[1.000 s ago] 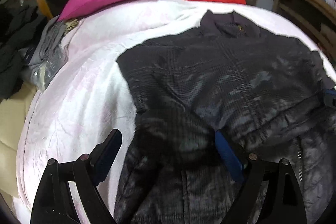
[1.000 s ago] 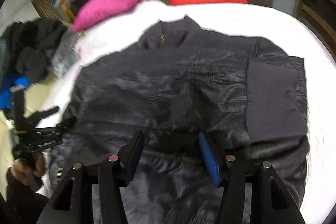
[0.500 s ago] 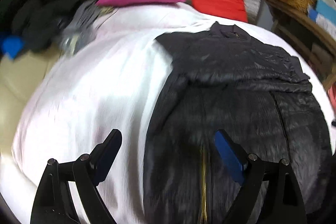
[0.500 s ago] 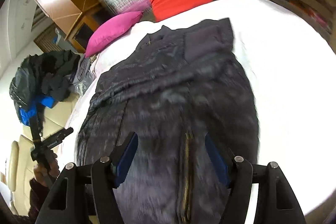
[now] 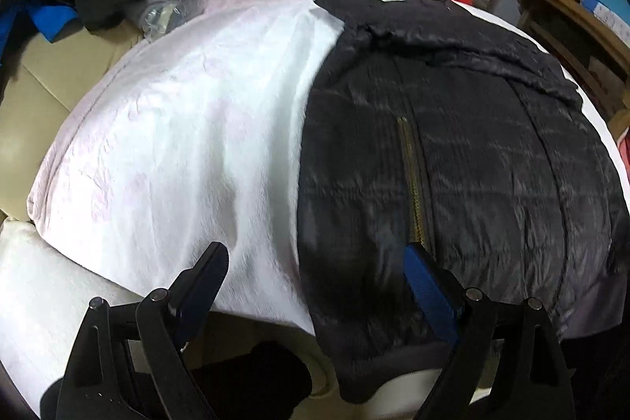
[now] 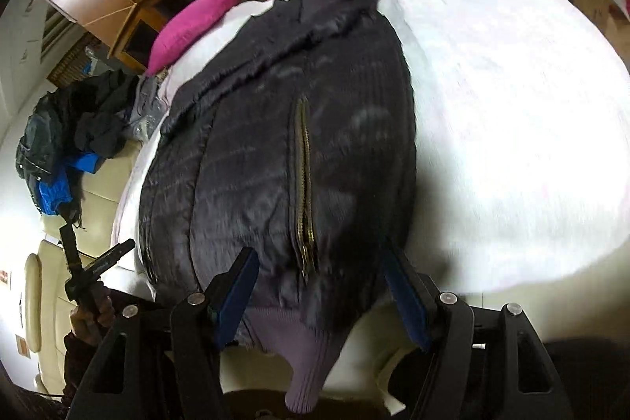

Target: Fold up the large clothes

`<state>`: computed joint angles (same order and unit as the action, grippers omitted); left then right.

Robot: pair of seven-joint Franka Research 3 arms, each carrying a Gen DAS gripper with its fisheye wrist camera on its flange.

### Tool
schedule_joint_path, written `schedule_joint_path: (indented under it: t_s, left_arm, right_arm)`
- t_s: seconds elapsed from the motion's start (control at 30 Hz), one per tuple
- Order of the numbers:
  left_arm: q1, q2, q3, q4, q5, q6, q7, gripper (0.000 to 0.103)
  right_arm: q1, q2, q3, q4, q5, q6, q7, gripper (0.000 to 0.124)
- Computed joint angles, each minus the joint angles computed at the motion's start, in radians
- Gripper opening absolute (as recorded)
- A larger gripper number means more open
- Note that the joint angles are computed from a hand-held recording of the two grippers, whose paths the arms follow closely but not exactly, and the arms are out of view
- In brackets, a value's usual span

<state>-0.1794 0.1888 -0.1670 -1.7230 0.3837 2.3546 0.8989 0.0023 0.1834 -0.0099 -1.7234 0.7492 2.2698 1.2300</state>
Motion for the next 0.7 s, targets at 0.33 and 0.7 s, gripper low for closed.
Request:
schedule_joint_path:
  t_s: [0.33, 0.7]
  left_arm:
    - [0.015, 0.007, -0.006, -0.004, -0.084, -0.029, 0.019, 0.090]
    - [0.043, -0.046, -0.025, -0.115, -0.314, -0.087, 0.034, 0.090]
  right_arm:
    - [-0.005, 0.024, -0.002, 0.015, 0.002, -0.019, 0.033, 0.070]
    - [0.010, 0.063, 0.005, 0.058, -0.096, -0.128, 0.111, 0.070]
